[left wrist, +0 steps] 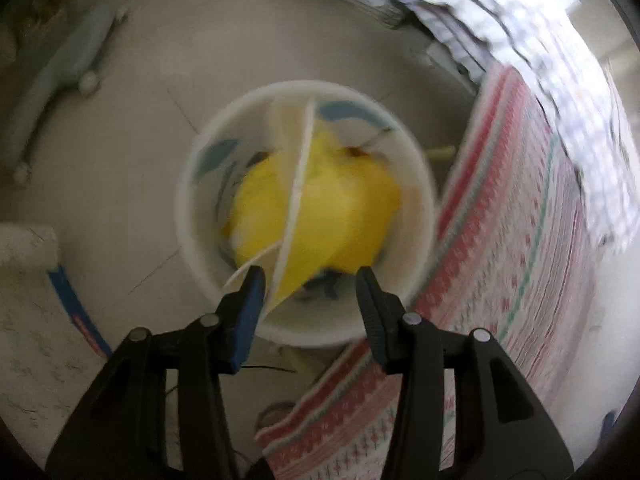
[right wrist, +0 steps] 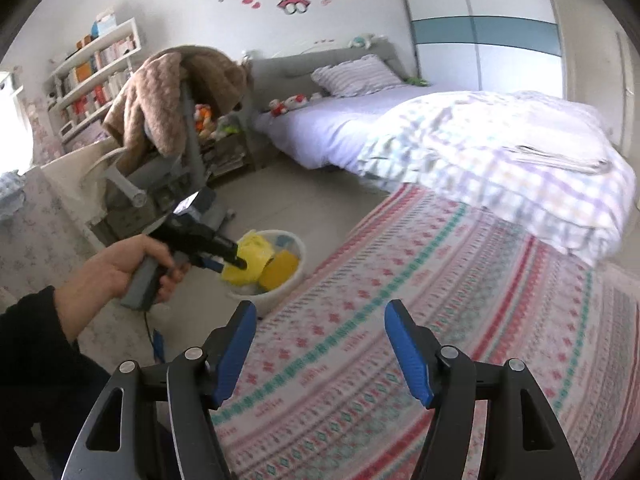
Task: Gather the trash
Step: 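Lower the yellow cup into the white bin and open the left tool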
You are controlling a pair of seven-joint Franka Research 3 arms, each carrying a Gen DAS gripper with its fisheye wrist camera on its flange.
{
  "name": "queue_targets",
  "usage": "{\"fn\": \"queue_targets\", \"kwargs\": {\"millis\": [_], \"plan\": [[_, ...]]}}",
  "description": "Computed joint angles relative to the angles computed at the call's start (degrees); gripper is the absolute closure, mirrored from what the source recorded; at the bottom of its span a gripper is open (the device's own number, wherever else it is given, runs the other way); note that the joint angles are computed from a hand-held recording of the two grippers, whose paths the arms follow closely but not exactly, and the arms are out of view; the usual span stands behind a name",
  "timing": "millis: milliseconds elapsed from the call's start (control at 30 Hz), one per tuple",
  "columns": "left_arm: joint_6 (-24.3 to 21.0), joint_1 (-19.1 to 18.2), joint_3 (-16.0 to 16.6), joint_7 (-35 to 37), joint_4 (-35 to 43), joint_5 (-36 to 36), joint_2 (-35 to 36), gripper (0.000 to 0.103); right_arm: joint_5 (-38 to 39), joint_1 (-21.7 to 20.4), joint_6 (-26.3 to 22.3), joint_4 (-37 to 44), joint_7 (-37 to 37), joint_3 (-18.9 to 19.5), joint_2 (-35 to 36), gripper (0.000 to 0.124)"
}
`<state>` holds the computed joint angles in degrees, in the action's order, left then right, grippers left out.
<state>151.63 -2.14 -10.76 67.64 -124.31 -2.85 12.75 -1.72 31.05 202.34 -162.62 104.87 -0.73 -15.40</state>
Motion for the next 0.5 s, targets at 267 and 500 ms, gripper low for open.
{"fn": "queue_targets", "kwargs": {"millis": [267, 500], "plan": [[2.13, -2.11, 2.32, -12.92, -7.17, 8.0, -7.58, 0.05, -11.29, 3.32, 3.93, -3.14, 10.63, -8.37, -0.74, 0.055], [9.23, 0.31, -5.12, -40.1, -24.19, 30.29, -30.15, 0.019, -20.94, 3.65, 8.03, -5.01, 19.46, -9.57, -1.75, 0.053]]}}
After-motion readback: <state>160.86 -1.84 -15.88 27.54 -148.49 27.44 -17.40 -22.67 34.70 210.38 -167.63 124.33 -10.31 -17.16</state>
